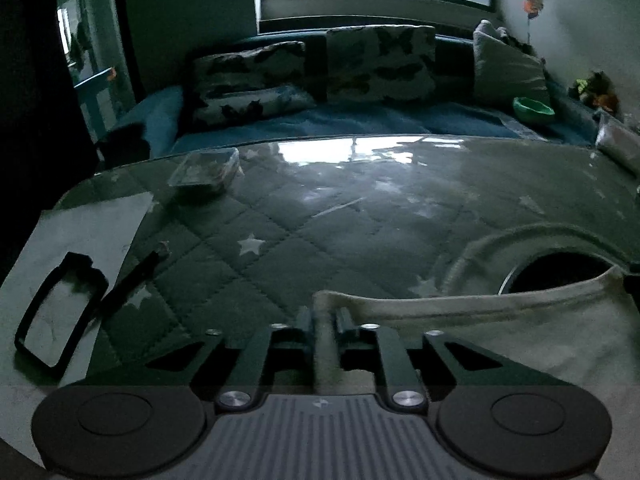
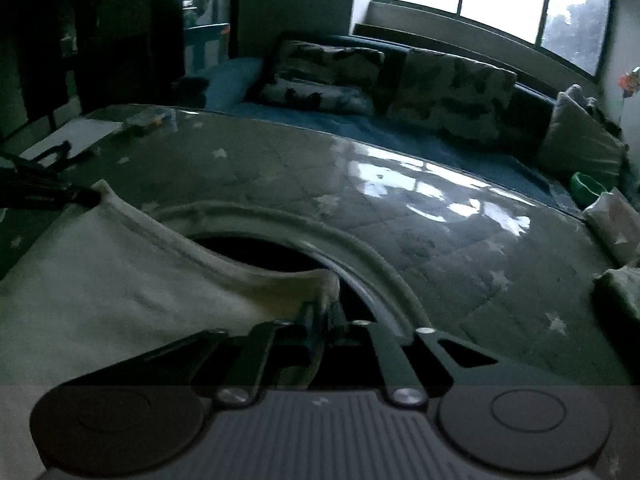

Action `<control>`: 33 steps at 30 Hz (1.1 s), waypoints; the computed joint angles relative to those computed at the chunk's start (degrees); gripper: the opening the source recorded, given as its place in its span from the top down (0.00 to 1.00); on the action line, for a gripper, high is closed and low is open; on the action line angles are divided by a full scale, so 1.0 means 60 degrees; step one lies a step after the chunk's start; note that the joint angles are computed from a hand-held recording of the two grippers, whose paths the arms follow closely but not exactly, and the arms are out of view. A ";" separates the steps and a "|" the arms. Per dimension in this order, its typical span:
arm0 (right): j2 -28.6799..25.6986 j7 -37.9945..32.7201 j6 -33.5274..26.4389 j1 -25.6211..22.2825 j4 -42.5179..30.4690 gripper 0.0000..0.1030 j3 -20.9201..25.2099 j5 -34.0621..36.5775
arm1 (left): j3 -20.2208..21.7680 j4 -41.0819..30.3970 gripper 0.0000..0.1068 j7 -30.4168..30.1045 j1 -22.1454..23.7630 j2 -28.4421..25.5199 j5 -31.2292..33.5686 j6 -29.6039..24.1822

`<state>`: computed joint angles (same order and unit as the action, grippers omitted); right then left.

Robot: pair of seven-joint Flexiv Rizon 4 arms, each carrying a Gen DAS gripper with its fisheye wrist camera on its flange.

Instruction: Fold clothes

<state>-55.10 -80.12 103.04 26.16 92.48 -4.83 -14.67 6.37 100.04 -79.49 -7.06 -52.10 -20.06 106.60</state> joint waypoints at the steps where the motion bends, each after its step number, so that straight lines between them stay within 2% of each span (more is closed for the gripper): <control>1: -0.0040 0.0018 0.0036 0.0104 -0.0036 0.87 -0.0123 0.0052 | -0.0006 0.0080 0.77 -0.0023 0.0028 0.0045 0.0029 0.0114; 3: 0.0026 -0.0081 0.0224 0.0113 0.0090 0.85 -0.0083 0.0039 | -0.0137 0.0361 0.73 -0.0051 0.0196 0.0220 0.0155 0.0385; 5: 0.0250 -0.0297 0.0279 -0.0259 0.0359 0.84 0.0467 -0.0218 | -0.0387 0.0760 0.73 -0.0076 0.0491 0.0482 0.0372 0.0691; 6: 0.0426 -0.0482 0.0282 -0.0619 0.0597 0.83 0.0977 -0.0491 | -0.0538 0.1035 0.73 -0.0144 0.0673 0.0652 0.0476 0.0876; 8: 0.0684 -0.0796 0.0146 -0.1373 0.1018 0.69 0.2057 -0.1060 | -0.0785 0.1600 0.71 -0.0319 0.1020 0.0998 0.0681 0.1242; 9: 0.0778 -0.0944 0.0045 -0.1775 0.1211 0.66 0.2613 -0.1344 | -0.0859 0.1945 0.68 -0.0438 0.1164 0.1187 0.0773 0.1464; 10: 0.0845 -0.1087 -0.0032 -0.2117 0.1408 0.66 0.3105 -0.1589 | -0.0925 0.2284 0.63 -0.0565 0.1310 0.1374 0.0871 0.1680; 15: 0.0989 -0.1786 -0.0130 -0.3165 0.2518 0.66 0.4870 -0.2513 | -0.0772 0.4145 0.58 -0.1145 0.1734 0.2265 0.1231 0.2871; 17: 0.0997 -0.2023 -0.0126 -0.3399 0.2895 0.66 0.5356 -0.2784 | -0.0621 0.4821 0.57 -0.1394 0.1781 0.2539 0.1157 0.3235; 23: 0.1060 -0.2562 -0.0318 -0.3348 0.3543 0.66 0.5842 -0.3355 | -0.0258 0.6874 0.56 -0.2468 0.2086 0.3252 0.0888 0.4298; 26: 0.1474 -0.3014 0.0028 -0.2631 0.3997 0.67 0.5155 -0.3290 | -0.0121 0.7737 0.56 -0.3137 0.2283 0.3465 0.0763 0.4663; 27: 0.1604 -0.3120 0.0345 -0.2274 0.4125 0.67 0.4807 -0.3173 | -0.0201 0.7943 0.56 -0.3462 0.2527 0.3537 0.0969 0.4686; 29: 0.1680 -0.3169 0.0714 -0.2036 0.4210 0.67 0.4631 -0.3120 | -0.0330 0.8329 0.56 -0.4136 0.3046 0.3665 0.1469 0.4715; 31: 0.1624 -0.3103 0.1065 -0.2014 0.4192 0.67 0.4720 -0.3221 | -0.0407 0.8570 0.56 -0.4723 0.3495 0.3695 0.2005 0.4802; 33: 0.1457 -0.2929 0.1067 -0.2315 0.4098 0.67 0.5127 -0.3680 | -0.0428 0.8619 0.56 -0.5105 0.3764 0.3602 0.2436 0.4960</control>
